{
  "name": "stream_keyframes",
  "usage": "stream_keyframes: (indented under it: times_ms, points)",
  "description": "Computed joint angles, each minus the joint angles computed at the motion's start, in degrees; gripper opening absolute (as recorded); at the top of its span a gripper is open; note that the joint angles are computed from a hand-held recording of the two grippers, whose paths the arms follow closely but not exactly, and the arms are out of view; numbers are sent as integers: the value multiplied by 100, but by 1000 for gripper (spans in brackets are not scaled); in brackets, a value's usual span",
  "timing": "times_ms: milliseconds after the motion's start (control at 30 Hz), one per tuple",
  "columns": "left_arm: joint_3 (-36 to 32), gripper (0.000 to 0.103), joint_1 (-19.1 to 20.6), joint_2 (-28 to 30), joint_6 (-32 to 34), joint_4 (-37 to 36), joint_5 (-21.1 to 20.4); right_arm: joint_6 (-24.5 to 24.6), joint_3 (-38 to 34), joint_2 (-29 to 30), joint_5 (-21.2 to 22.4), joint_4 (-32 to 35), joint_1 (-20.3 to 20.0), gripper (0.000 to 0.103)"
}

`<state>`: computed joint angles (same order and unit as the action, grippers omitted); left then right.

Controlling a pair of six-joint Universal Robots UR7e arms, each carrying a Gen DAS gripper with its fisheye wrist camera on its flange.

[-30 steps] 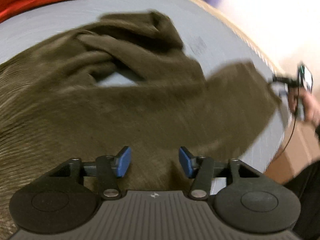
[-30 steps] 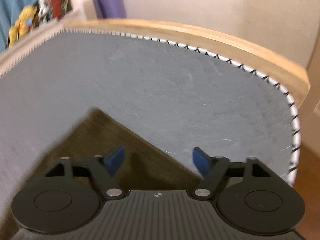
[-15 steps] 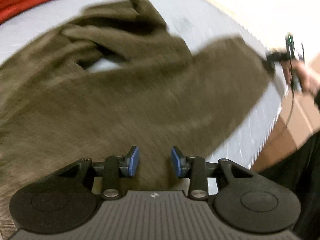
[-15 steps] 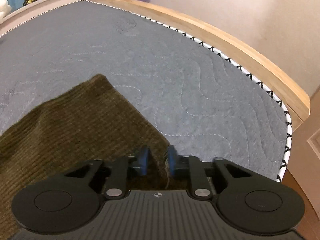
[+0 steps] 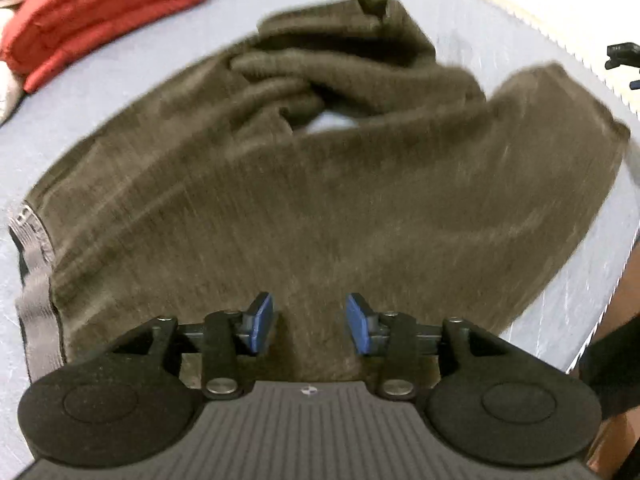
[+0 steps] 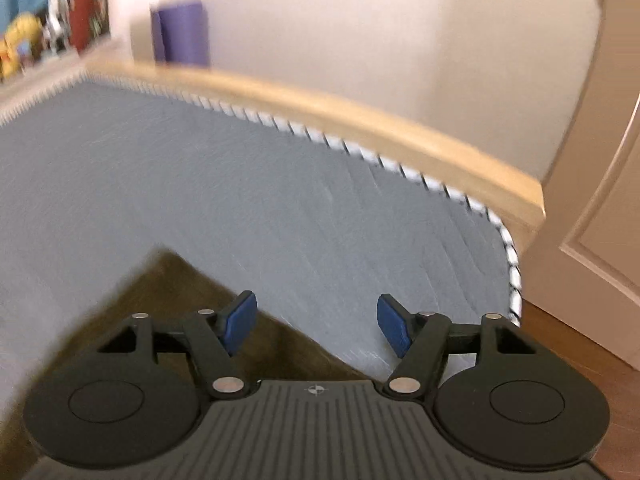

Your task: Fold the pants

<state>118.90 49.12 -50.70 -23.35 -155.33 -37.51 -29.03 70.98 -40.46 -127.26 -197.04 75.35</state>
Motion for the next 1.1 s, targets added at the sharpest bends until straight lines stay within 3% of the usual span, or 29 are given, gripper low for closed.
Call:
stream_keyframes:
  times_ms: [133, 300, 333, 400, 500, 600, 767, 800, 867, 900, 967, 1100]
  points:
    - [-53, 46, -27, 83, 37, -330, 151, -184, 490, -169, 765, -542, 207, 69]
    - [-151, 46, -60, 134, 124, -1003, 335, -223, 1162, -485, 1643, -744, 564, 69]
    - [-150, 43, -92, 130, 108, -1161, 386, -209, 1295, -554, 1776, -740, 652, 69]
    - [-240, 23, -115, 198, 118, -1533, 523, -173, 1577, -695, 2071, -738, 836, 69]
    - [-373, 9, -144, 279, 113, -1962, 676, -49, 1939, -918, 2567, -508, 1064, 70]
    - [-516, 7, -121, 346, 152, -2421, 817, 6, 2213, -1040, 2948, -292, 1231, 78]
    - [-744, 7, 11, 380, 121, -2680, 808, 37, 2464, -945, 3611, 42, 1216, 79]
    - [-794, 7, 48, 387, 61, -2626, 804, -114, 2480, -842, 3660, -6, 1189, 78]
    - [-891, 7, 126, 405, -31, -2493, 749, -229, 2295, -552, 3104, 204, 1250, 76]
    - [-935, 7, 167, 425, -33, -2456, 715, -88, 2115, -456, 2884, 622, 1269, 75]
    - [-1007, 7, 228, 470, -37, -2404, 707, 231, 1818, -333, 2950, 1453, 1174, 71]
    - [-1187, 7, 353, 583, -128, -2296, 666, 747, 1260, 14, 2496, 2256, 1125, 71]
